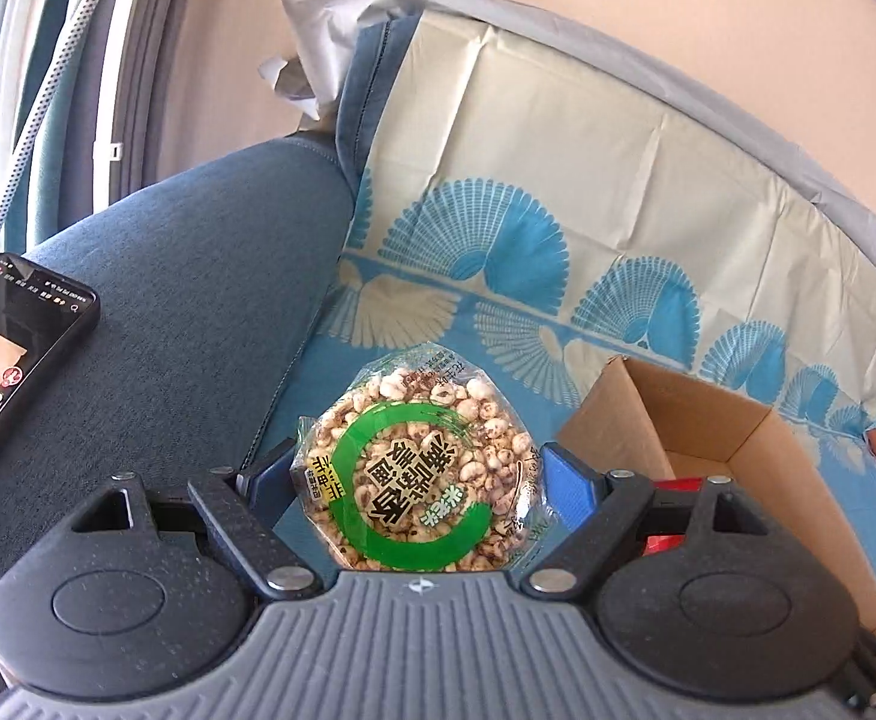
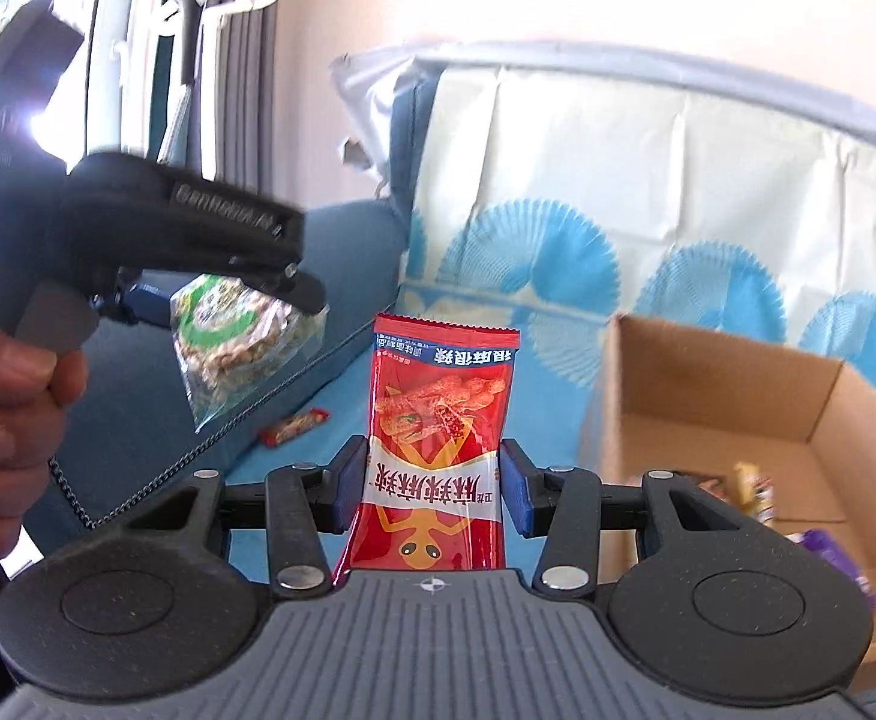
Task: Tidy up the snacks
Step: 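Lift both packs and carry them over the cardboard box with both tools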
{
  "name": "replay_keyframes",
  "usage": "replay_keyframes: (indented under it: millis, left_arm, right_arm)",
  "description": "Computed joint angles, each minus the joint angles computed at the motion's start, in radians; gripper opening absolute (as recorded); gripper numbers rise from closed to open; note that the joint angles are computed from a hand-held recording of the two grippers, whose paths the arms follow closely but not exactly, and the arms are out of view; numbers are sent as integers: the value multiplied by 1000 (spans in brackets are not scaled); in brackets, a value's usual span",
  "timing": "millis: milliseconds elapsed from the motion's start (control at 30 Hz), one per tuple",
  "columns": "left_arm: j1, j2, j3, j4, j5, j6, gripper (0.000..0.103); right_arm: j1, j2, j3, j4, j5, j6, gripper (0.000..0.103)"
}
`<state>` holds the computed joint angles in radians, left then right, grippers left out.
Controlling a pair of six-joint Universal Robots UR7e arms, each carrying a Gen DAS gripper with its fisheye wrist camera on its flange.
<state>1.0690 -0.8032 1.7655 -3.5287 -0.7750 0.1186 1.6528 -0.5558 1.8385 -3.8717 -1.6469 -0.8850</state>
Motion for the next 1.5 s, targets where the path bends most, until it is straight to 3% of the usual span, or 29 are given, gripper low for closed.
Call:
replay_keyframes:
  millis: [233,433,600,767,1167,1500]
  left_arm:
    - [-2,-3,3,9,-18,8,88]
    - [14,15,-37,76,-28,-20,88]
    - [16,29,-58,103,-33,-17,88]
    - [11,57,-77,88,-53,23,88]
    - [-25,175,-157,-8,-211,169,88]
    - [-53,274,-231,13,-304,253,88]
  right_arm:
    - [-16,-86,30,-32,46,4,48]
    - [-70,-140,-7,-47,95,-19,48]
    - [-122,-147,-63,-38,69,141,48]
    - [-147,-149,-61,-72,80,168,48]
    - [-181,-170,-77,-59,67,211,48]
    - [-191,-174,-91,-51,45,195,48]
